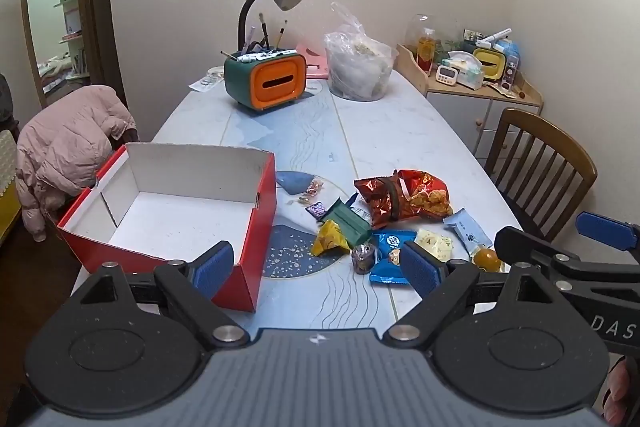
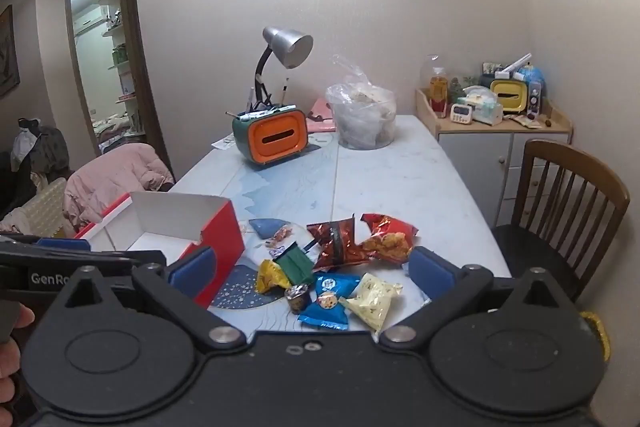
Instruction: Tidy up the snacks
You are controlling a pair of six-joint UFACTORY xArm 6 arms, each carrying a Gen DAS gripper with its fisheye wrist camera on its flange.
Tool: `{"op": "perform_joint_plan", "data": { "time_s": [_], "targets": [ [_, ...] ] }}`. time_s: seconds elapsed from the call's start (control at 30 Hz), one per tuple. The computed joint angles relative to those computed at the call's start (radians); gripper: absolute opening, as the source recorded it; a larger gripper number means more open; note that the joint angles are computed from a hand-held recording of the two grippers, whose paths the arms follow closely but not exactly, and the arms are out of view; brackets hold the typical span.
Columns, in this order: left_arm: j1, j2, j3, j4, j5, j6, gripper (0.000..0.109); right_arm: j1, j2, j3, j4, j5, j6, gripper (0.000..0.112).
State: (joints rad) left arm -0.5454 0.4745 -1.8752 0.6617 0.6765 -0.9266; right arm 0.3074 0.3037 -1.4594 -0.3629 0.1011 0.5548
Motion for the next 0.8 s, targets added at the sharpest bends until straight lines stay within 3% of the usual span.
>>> {"op": "perform_joint_plan", "data": {
  "time_s": [0.37,0.8],
  "targets": [
    [0.014,0.013,-0.011,-0.03,-0.011,0.03,0.09,0.009,0.022,-0.032,0.019,0.028,-0.007,0.103],
    [0.026,0.025,-0.028,-0.044,-0.012,0.052,0.09,0.012,0.043,-0.069,-0.064,0.037,0.103,0.103]
  ]
}}
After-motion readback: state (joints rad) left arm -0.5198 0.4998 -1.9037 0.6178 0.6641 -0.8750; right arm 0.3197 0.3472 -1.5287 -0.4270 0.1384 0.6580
